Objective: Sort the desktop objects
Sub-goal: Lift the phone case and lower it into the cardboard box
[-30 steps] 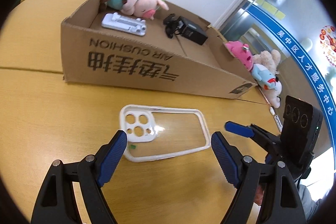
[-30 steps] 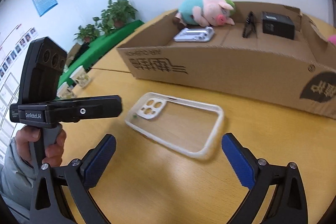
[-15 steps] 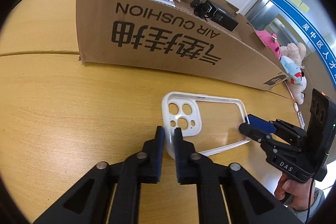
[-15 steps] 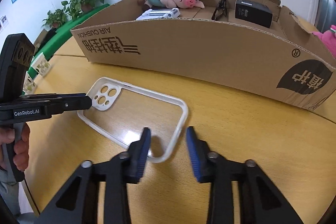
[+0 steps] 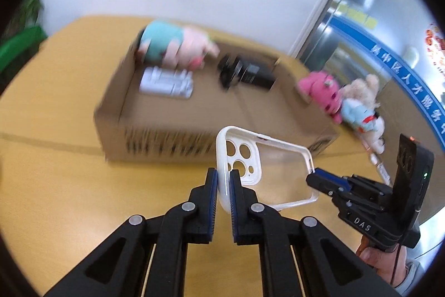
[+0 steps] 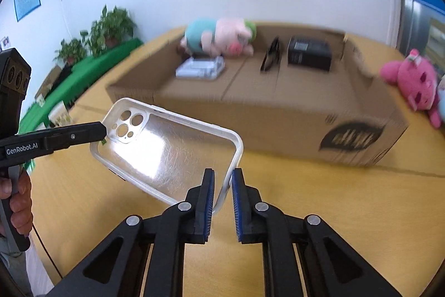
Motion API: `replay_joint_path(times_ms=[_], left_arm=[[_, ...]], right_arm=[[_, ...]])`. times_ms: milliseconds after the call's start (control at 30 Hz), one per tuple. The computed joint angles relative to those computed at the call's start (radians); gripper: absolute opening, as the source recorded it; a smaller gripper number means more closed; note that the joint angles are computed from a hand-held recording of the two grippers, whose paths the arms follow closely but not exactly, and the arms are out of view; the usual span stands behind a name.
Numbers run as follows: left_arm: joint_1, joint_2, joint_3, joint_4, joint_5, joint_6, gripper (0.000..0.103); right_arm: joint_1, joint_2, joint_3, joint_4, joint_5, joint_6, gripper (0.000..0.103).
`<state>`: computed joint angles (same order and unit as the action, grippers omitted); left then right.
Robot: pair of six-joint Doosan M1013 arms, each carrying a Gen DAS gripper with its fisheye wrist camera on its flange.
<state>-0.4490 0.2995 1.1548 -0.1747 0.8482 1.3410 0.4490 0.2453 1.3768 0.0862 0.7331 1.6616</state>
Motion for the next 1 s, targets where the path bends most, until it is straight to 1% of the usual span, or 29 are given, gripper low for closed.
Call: replay_joint_path(times_ms=[100, 200, 300, 367, 467, 567, 633, 667, 700, 867, 1000], left_arm=[[-0.007, 0.031, -0.097, 0.047, -0.005, 0.029, 0.007], [-0.003, 0.079, -0.203, 0.080, 0.022, 0.032, 0.007], [0.013, 0.132, -0.306, 0.086, 0.079, 0.030, 0.007], [0.023, 0.188, -0.402, 0.125, 0.163, 0.014, 0.007], [0.039, 0.280, -0.549, 0.157, 0.303, 0.002, 0.007], [0.063, 0.359, -0.663, 0.153, 0.425, -0.023, 0.007], [0.070, 0.401, -0.716, 0.166, 0.503, -0.028, 0.008], [0.072, 0.427, -0.748, 0.178, 0.552, -0.023, 0.008], [0.074, 0.441, -0.759, 0.186, 0.583, -0.023, 0.008], [0.072, 0.484, -0.784, 0.214, 0.706, -0.032, 0.007], [0.063, 0.551, -0.887, 0.264, 0.833, -0.027, 0.008]], right_arm=[[-0.008, -0.008, -0.040, -0.038, -0.039, 0.014, 0.012], [-0.018, 0.024, -0.130, -0.065, -0.039, 0.001, 0.012], [-0.030, 0.071, -0.227, -0.029, -0.012, -0.044, 0.013], [-0.037, 0.111, -0.296, -0.001, 0.014, -0.064, 0.015], [-0.047, 0.196, -0.427, 0.050, 0.103, -0.097, 0.015], [-0.053, 0.285, -0.552, 0.096, 0.215, -0.107, 0.015], [-0.051, 0.329, -0.603, 0.103, 0.275, -0.104, 0.015], [-0.051, 0.364, -0.647, 0.114, 0.332, -0.098, 0.015], [-0.051, 0.387, -0.670, 0.124, 0.370, -0.091, 0.015], [-0.057, 0.452, -0.705, 0.190, 0.483, -0.030, 0.015], [-0.054, 0.496, -0.744, 0.194, 0.569, -0.006, 0.015]])
